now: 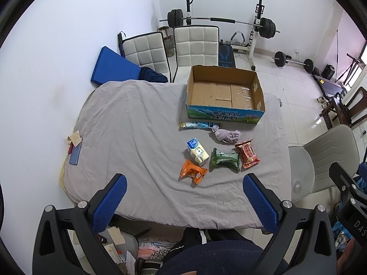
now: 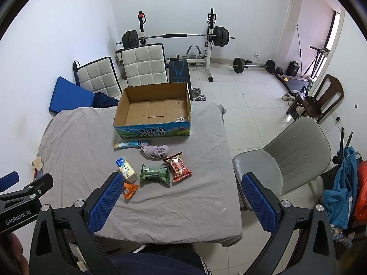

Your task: Organize soft objects

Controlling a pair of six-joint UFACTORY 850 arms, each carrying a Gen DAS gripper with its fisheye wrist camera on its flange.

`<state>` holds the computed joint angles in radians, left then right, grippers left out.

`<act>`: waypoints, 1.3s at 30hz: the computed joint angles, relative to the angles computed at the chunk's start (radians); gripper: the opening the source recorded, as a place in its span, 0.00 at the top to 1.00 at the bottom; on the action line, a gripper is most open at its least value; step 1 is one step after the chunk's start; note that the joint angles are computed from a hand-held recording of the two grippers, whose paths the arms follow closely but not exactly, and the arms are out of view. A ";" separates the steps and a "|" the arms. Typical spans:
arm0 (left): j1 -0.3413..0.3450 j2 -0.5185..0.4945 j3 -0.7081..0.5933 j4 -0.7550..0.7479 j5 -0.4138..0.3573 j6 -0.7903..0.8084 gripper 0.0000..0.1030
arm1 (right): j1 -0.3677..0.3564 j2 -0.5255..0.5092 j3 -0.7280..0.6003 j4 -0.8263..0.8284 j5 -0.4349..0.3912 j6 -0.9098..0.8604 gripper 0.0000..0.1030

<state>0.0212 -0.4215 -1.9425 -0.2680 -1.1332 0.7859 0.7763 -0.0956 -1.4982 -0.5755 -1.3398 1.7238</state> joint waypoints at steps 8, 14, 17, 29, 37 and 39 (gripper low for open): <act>-0.003 0.000 -0.002 -0.004 0.000 0.003 0.00 | -0.002 -0.005 -0.017 -0.011 -0.006 -0.012 0.00; -0.006 0.002 -0.001 -0.007 -0.002 0.003 0.00 | 0.002 -0.003 -0.015 -0.020 -0.004 -0.008 0.00; -0.009 -0.002 -0.004 -0.006 -0.008 0.003 0.00 | -0.001 -0.001 -0.012 -0.018 0.002 -0.011 0.00; -0.048 -0.124 -0.077 0.050 -0.042 -0.095 0.00 | -0.090 0.038 0.116 0.032 0.144 -0.008 0.00; -0.101 -0.362 -0.222 0.128 -0.096 -0.269 0.00 | -0.314 -0.028 0.282 0.260 0.467 -0.309 0.00; -0.114 -0.419 -0.264 0.143 -0.109 -0.302 0.00 | -0.351 -0.078 0.289 0.316 0.546 -0.421 0.00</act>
